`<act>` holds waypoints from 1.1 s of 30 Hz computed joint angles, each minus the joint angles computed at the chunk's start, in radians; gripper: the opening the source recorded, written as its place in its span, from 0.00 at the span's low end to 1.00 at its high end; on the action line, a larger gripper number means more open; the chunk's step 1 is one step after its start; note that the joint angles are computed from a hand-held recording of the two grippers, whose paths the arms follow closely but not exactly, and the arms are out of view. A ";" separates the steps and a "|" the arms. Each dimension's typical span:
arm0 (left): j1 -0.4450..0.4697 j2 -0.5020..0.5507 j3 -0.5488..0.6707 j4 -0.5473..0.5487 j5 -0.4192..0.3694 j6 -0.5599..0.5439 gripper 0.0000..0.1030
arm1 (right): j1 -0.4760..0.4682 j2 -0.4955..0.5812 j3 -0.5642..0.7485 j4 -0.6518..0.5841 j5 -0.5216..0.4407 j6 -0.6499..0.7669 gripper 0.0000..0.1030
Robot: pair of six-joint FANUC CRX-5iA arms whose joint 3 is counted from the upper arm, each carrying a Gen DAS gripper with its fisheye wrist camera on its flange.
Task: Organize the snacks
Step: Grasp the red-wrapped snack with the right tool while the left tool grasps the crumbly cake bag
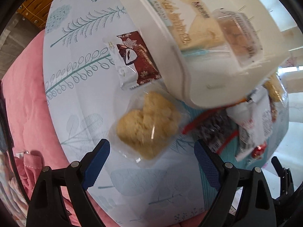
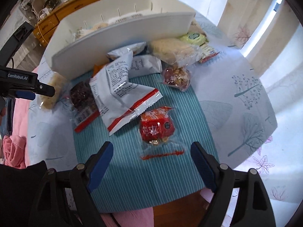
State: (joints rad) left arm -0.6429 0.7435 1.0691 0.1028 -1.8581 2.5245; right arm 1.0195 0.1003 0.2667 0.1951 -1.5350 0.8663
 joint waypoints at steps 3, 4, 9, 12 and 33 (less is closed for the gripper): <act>0.010 0.020 0.006 0.008 -0.013 -0.009 0.87 | -0.033 0.033 0.035 -0.047 -0.014 0.026 0.81; 0.012 0.028 0.010 0.011 -0.017 -0.011 0.87 | -0.041 0.044 0.044 -0.058 -0.021 0.038 0.78; 0.025 0.017 -0.031 0.018 0.015 -0.022 0.87 | -0.068 0.081 0.077 -0.099 -0.048 0.073 0.66; 0.036 0.007 -0.063 0.029 0.039 -0.024 0.81 | -0.082 0.102 0.095 -0.108 -0.060 0.088 0.59; 0.063 -0.124 -0.300 0.067 0.114 0.025 0.64 | -0.193 0.144 0.188 -0.257 -0.163 -0.058 0.50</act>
State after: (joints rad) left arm -0.5801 0.6198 0.7687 0.1702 -1.7445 2.5498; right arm 0.8263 0.2446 0.4546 -0.0622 -1.6978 0.8086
